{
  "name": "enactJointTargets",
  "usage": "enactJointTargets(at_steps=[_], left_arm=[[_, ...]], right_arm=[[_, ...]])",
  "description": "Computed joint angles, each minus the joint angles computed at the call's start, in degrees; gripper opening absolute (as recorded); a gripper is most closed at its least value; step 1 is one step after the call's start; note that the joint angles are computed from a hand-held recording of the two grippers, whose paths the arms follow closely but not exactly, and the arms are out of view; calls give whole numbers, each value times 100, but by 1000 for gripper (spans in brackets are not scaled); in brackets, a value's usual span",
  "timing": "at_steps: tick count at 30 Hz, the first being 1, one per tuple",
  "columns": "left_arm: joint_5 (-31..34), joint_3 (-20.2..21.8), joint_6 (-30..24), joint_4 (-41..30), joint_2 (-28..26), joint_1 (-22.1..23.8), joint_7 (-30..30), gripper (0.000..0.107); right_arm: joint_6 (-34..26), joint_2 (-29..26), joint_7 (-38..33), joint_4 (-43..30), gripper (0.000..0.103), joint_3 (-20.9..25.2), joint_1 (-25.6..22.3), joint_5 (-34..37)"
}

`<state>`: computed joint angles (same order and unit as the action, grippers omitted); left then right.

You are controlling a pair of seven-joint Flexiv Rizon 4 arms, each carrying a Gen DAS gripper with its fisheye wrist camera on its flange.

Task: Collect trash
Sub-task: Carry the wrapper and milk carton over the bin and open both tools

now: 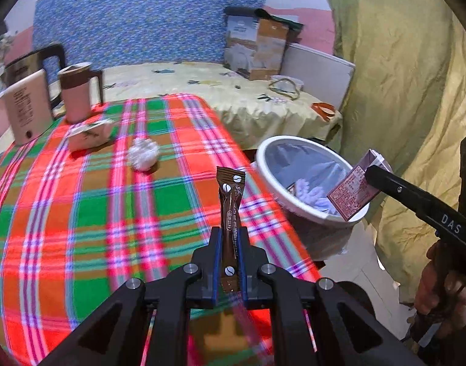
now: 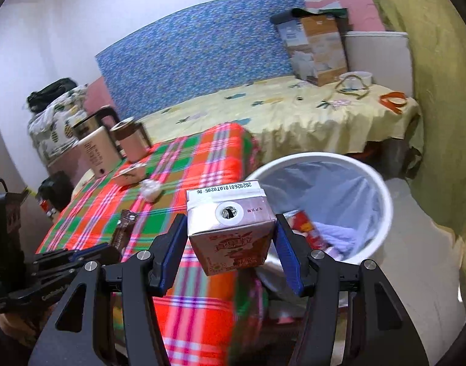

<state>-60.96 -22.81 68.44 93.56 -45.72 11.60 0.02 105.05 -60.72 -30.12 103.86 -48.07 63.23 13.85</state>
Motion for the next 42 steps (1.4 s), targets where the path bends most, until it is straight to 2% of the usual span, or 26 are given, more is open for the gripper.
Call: enactJointTargets(at_steps=[12,26,37,42], left_arm=[[636,11,-471,-569,-321,-423,-395,10],[1646,198,-1301,-1445,-924,-812,-1232,10],[2175,260,-1497,-2500,-1564,-1149,-1851,10],[2259,203,-1541,-2828,-1756,-1155,-2008,10]], right_arm=[[-185,-70,513,384,58,-253,62,106],[-185,-11,727,389,58,28,-278,-117],[-198,39,697,268,58,226,-529,-230],[-164,81,599,135,58,427,-742,-322]])
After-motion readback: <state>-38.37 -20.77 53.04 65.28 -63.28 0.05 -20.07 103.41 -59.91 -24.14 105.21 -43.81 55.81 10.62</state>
